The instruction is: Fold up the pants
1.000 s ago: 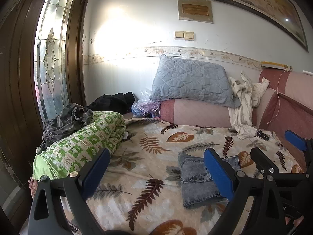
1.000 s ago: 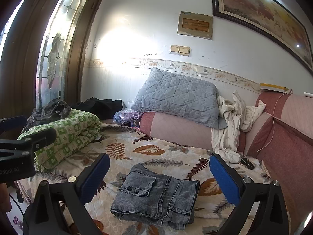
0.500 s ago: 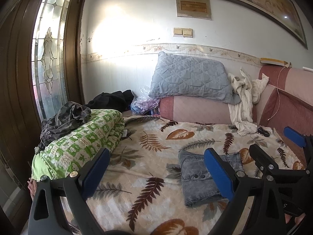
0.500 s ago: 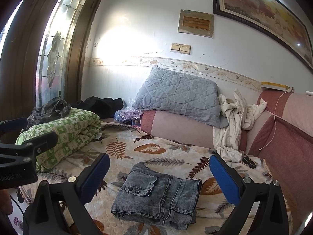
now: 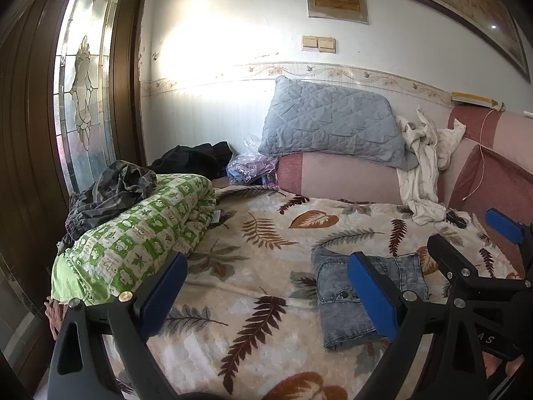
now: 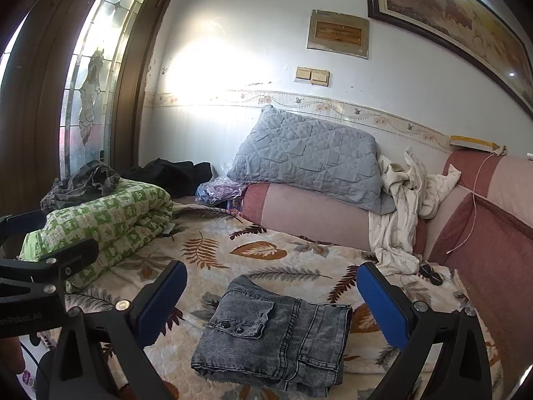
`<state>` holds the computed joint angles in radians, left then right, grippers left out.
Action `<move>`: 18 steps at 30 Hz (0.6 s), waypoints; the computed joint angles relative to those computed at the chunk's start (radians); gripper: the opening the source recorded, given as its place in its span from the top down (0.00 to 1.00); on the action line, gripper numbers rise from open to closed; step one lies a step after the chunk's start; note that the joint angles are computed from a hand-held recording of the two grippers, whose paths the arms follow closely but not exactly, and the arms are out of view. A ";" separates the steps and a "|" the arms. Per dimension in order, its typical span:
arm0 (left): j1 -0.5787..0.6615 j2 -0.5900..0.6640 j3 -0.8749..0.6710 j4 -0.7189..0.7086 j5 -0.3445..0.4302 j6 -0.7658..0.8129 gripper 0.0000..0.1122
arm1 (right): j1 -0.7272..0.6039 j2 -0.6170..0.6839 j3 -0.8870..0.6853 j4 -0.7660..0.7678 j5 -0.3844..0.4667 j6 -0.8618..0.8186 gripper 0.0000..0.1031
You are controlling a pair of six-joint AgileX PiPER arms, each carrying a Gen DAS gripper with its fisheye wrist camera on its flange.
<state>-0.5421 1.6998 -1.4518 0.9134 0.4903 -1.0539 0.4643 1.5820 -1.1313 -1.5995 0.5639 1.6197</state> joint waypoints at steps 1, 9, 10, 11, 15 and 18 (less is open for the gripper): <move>0.000 0.003 -0.002 0.003 0.001 -0.003 0.14 | -0.004 0.007 -0.004 0.000 -0.001 0.000 0.00; 0.026 0.035 -0.031 -0.013 0.004 0.010 0.14 | -0.040 0.033 -0.031 0.003 -0.033 0.010 0.00; 0.027 0.042 -0.037 -0.018 0.007 0.014 0.14 | -0.039 0.036 -0.033 0.001 -0.031 0.011 0.00; 0.030 0.048 -0.043 -0.029 0.006 0.025 0.14 | -0.041 0.040 -0.034 -0.001 -0.033 0.012 0.00; 0.035 0.071 -0.064 -0.046 0.008 0.045 0.14 | -0.056 0.055 -0.042 0.003 -0.049 0.014 0.00; 0.041 0.092 -0.084 -0.068 0.013 0.065 0.14 | -0.072 0.070 -0.049 0.009 -0.063 0.012 0.00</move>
